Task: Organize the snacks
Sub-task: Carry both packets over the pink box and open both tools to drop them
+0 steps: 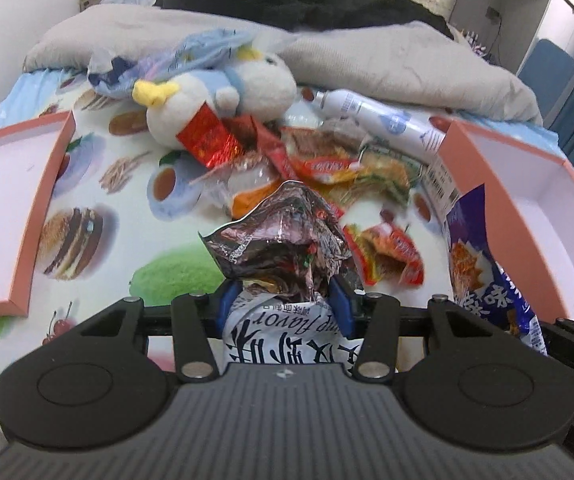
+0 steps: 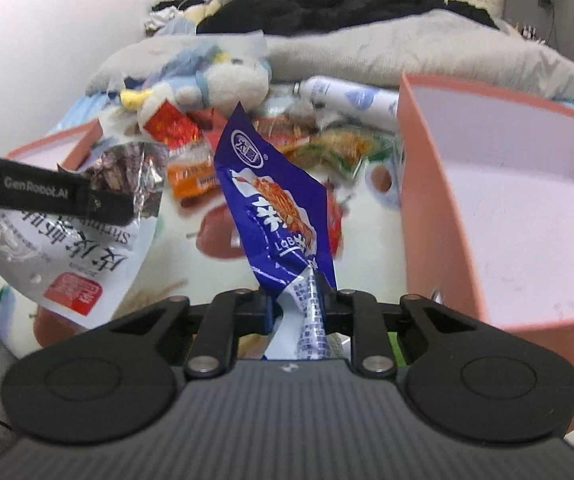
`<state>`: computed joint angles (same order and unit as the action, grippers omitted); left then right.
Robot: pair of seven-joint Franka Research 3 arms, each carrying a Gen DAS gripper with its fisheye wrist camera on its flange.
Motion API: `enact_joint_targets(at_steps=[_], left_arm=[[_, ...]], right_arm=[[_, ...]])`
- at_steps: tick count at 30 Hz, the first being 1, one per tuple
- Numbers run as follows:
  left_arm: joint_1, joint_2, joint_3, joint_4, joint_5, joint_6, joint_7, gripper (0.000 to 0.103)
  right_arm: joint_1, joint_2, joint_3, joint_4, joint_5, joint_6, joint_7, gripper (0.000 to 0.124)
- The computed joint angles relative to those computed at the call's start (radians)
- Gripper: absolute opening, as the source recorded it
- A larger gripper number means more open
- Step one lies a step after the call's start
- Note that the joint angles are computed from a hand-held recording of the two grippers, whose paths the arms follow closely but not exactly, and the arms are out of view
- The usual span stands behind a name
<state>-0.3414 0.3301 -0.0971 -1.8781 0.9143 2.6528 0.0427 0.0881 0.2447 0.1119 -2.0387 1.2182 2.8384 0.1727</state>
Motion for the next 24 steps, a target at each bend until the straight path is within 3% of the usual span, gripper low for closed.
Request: enact_joint_targets(at_steps=[10,24], left_arm=[[-0.004,-0.019,-0.004,0.08,0.019,-0.01,0.014,0.053],[-0.036,0.036,0.011,0.267,0.068,0.012,0.023,0.054]], right_arm=[[-0.012,-0.036,-0.02,0.065,0.042,-0.058,0.007,0.022],[-0.039,-0.012,-0.027,0.218,0.201,-0.024,-0.137,0.022]])
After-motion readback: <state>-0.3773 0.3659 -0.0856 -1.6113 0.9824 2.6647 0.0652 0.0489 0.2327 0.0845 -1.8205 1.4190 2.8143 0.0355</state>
